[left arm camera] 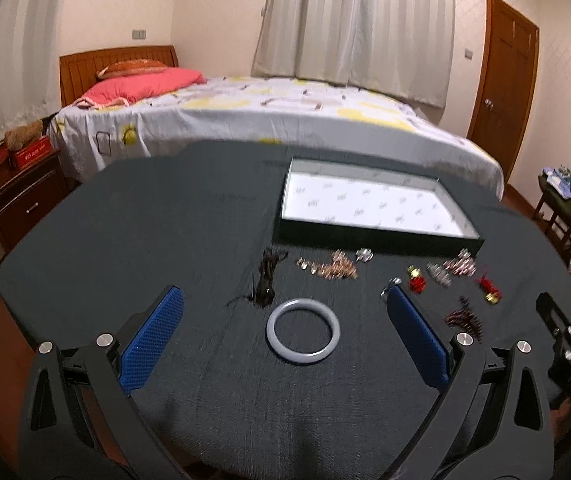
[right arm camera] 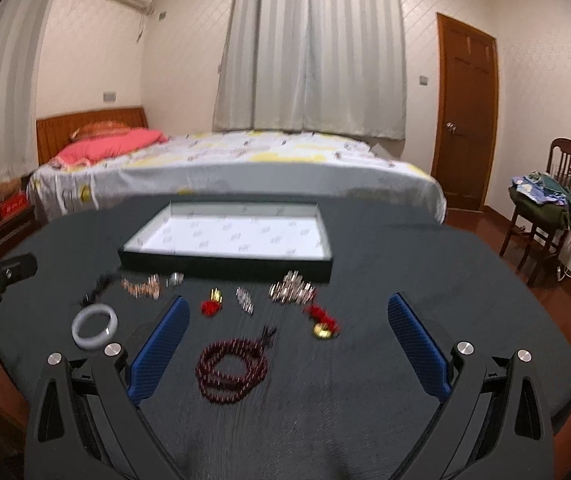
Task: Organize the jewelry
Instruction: 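Grasp the red bead strand with right tool while left tool grasps white bangle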
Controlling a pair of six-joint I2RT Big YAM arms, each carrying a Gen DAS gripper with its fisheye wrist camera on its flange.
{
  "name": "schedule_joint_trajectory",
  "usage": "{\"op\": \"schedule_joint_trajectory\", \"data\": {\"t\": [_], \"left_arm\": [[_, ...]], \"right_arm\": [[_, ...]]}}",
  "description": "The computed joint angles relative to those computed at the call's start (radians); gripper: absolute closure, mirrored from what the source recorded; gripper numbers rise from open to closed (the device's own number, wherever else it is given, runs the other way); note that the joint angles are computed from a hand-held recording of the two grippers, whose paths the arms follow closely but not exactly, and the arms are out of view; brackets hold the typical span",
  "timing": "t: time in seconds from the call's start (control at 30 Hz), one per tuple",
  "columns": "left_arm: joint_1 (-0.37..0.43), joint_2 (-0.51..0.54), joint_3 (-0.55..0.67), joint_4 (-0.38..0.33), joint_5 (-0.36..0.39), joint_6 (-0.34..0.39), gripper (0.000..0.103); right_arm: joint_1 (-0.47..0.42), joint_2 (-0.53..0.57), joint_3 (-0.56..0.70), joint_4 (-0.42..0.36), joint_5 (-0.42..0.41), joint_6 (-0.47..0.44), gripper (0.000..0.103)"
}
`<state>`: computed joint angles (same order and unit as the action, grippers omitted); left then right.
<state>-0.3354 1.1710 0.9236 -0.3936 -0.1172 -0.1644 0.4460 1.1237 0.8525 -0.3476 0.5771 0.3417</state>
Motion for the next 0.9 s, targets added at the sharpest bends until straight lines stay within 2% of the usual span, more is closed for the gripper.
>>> {"op": "schedule_joint_trajectory", "data": {"t": [0.2, 0.43, 0.57, 0.67, 0.7, 0.77, 0.9], "left_arm": [[0.004, 0.067, 0.001, 0.008, -0.015, 0.014, 0.004], [0.025, 0.109, 0.007, 0.012, -0.005, 0.010, 0.004], [0.036, 0.131, 0.014, 0.004, 0.012, 0.003, 0.004], [0.035, 0.141, 0.017, 0.002, 0.015, 0.002, 0.004], [0.032, 0.142, 0.016, 0.003, 0.012, 0.001, 0.004], [0.031, 0.148, 0.018, 0.001, 0.015, 0.003, 0.004], [0.020, 0.157, 0.022, -0.003, 0.025, 0.004, 0.004]], "right_arm": [[-0.008, 0.109, 0.029, -0.028, -0.082, 0.040, 0.006], [-0.011, 0.241, 0.119, -0.103, -0.131, 0.053, 0.006], [-0.030, 0.284, 0.158, -0.158, -0.174, 0.066, 0.007], [-0.038, 0.290, 0.154, -0.162, -0.204, 0.073, 0.009], [-0.042, 0.287, 0.147, -0.161, -0.218, 0.074, 0.012], [-0.046, 0.272, 0.130, -0.141, -0.229, 0.068, 0.038], [-0.049, 0.265, 0.127, -0.128, -0.273, 0.040, 0.063]]}}
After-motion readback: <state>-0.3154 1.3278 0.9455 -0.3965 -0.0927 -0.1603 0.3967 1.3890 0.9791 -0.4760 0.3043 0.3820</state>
